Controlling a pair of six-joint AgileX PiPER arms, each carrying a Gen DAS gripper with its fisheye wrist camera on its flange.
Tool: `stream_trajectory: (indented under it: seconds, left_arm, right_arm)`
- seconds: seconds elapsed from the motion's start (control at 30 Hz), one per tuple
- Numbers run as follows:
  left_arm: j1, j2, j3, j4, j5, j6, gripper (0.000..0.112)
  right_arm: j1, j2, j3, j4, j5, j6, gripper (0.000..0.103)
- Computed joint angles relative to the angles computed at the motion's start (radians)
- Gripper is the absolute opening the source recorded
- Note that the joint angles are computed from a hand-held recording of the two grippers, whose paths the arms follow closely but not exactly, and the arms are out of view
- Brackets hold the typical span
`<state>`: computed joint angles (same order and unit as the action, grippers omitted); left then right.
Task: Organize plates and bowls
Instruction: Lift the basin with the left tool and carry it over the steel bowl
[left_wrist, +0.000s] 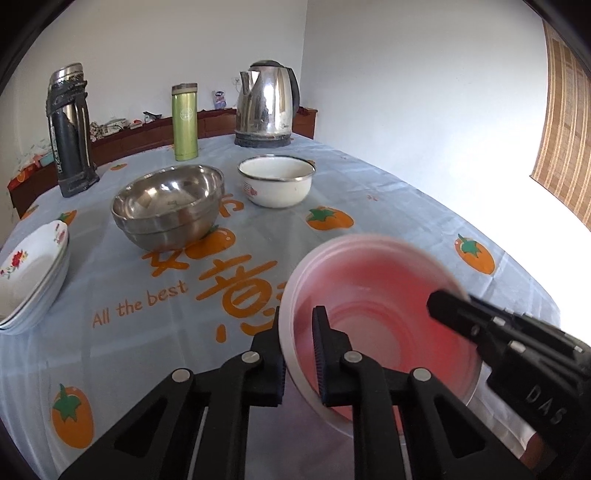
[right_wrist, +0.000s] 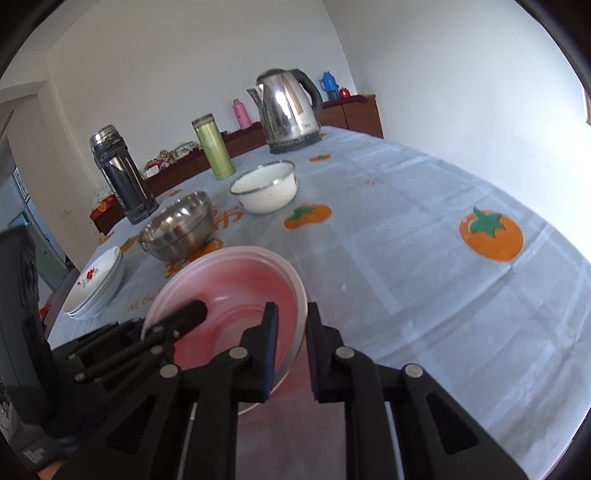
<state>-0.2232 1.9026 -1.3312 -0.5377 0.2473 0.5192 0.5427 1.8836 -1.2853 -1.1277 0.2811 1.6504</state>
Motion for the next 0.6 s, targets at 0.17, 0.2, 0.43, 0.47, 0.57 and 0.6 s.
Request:
stream_trajectory:
  seconds: [0.17, 0.2, 0.43, 0.47, 0.57, 0.6]
  left_arm:
    - [0.024, -0.036, 0.008, -0.027, -0.038, 0.02, 0.014]
    - [0.03, -0.039, 0.006, -0.022, -0.042, 0.014, 0.014]
    - [0.073, -0.035, -0.045, 0.026, -0.027, -0.041, 0.014]
    - [0.076, -0.034, -0.053, 0.05, -0.032, -0.06, 0.014]
    - [0.087, -0.027, -0.081, 0.097, -0.041, -0.099, 0.014]
    - [0.093, -0.024, -0.093, 0.106, -0.041, -0.106, 0.014]
  right_arm:
    - [0.018, 0.013, -0.084, 0.058, 0.029, -0.103, 0.014]
    - [0.023, 0.019, -0.101, 0.06, 0.034, -0.114, 0.014]
    - [0.038, 0.07, -0.206, 0.1, 0.039, -0.174, 0.014]
    - [0.037, 0.083, -0.229, 0.128, 0.037, -0.202, 0.014]
    - [0.032, 0.123, -0.304, 0.221, 0.035, -0.292, 0.015]
    - [0.03, 0.134, -0.327, 0.246, 0.036, -0.32, 0.015]
